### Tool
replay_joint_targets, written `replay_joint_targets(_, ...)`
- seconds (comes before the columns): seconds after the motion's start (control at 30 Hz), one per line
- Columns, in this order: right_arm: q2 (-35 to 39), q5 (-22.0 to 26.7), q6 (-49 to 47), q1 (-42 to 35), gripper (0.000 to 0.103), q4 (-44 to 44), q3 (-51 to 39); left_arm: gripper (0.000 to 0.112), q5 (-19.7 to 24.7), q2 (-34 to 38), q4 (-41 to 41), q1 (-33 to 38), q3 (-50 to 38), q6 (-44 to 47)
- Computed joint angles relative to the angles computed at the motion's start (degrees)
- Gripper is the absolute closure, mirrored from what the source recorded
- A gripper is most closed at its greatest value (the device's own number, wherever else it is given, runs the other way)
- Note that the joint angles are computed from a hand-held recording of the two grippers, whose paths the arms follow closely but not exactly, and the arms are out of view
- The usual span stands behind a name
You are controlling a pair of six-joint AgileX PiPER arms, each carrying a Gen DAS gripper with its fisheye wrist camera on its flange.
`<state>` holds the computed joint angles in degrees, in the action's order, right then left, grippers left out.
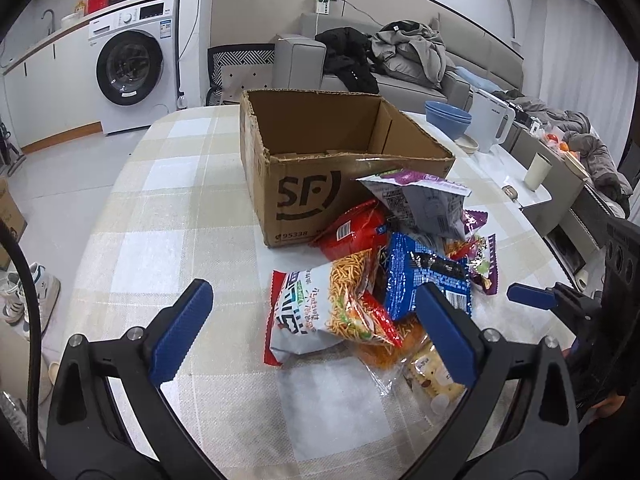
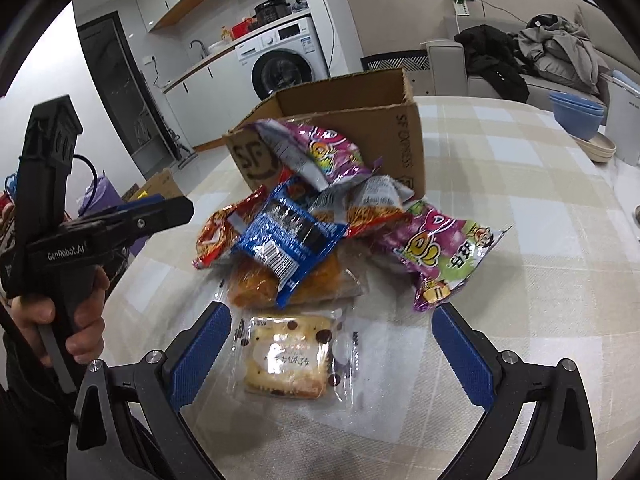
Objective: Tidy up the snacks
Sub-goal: 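Move both tools back toward the snack pile, then grasp the wrapped cracker biscuit with the right tool and lift it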
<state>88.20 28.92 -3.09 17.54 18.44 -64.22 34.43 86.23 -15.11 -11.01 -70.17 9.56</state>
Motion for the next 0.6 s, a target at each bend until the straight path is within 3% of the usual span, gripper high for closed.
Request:
replay_joint_targets(0.2, 2.1, 1.4, -1.7, 1.2, 0.001, 1.9, -0.3, 0.011, -0.3, 0.0, -0.8, 0.5, 1.5, 0.9)
replay_joint_targets(0.6, 7.8, 4.6, 3.6, 5.8, 0.001, -5.7, -5.0, 0.011, -1.0, 0.6, 0.1, 0.6, 2.7, 0.5)
